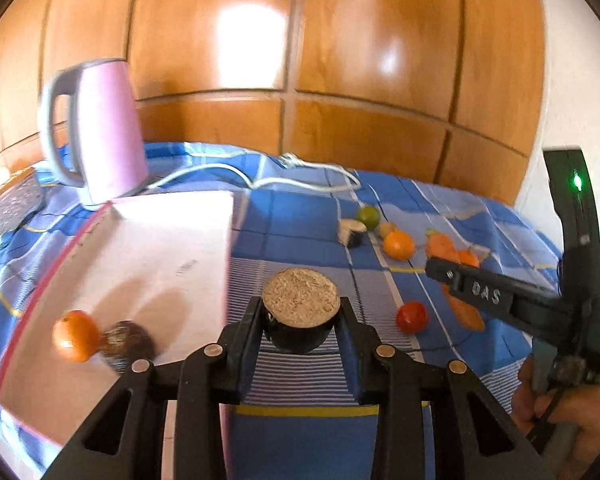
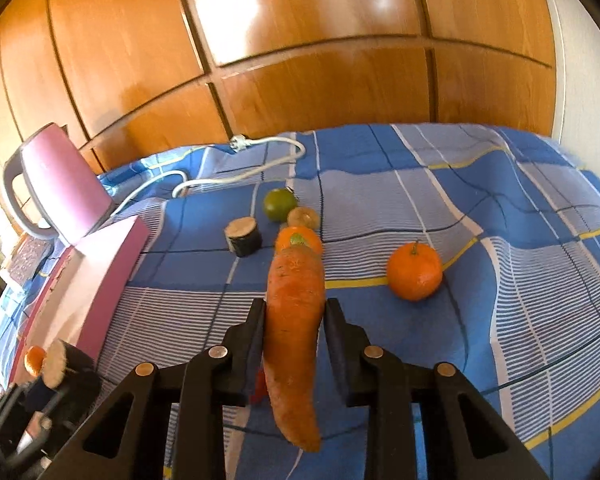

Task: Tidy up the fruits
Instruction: 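Lower the slice and the carrot into the pink tray and open both tools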

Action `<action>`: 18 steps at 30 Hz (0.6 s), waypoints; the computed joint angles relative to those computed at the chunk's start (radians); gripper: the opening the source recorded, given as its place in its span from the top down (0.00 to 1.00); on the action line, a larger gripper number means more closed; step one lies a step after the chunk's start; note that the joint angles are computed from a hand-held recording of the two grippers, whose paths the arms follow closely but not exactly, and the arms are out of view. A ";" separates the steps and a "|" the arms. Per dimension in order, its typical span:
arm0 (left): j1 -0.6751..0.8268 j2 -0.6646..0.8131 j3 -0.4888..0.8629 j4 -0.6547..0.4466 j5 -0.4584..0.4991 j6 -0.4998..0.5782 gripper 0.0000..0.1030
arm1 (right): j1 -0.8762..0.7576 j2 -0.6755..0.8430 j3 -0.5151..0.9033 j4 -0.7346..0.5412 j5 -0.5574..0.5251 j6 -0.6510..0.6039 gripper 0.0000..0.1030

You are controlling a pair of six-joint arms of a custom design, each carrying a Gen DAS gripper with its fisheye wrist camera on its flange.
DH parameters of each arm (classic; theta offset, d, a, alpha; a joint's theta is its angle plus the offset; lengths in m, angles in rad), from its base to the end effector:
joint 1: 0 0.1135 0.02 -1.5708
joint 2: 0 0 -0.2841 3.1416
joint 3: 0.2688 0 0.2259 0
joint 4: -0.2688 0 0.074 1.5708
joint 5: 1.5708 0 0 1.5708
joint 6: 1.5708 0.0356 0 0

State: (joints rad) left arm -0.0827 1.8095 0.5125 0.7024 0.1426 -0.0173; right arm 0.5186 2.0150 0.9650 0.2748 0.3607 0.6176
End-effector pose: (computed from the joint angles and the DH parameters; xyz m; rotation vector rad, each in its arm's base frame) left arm 0.2929 -0.0294 0.1349 0.1528 2.1608 -0.2119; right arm 0.3355 0.1770 0.1359 0.2877 2.2721 0.1653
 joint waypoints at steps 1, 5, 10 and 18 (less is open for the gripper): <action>0.015 -0.016 -0.011 0.000 0.004 -0.008 0.65 | 0.010 -0.006 -0.005 0.003 0.009 -0.007 0.72; 0.077 -0.068 -0.047 0.008 0.011 -0.038 0.65 | 0.044 -0.024 -0.016 0.010 0.028 -0.031 0.72; 0.164 -0.109 -0.060 0.001 -0.030 -0.096 0.65 | 0.087 -0.035 -0.025 0.019 0.020 -0.034 0.72; 0.283 -0.080 -0.019 -0.050 -0.110 -0.229 0.65 | 0.162 0.019 0.075 -0.006 -0.044 -0.043 0.72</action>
State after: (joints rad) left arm 0.2004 1.7298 0.4931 0.6519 0.0324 -0.2462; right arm 0.6809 2.0337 1.0404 0.2691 0.3170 0.5747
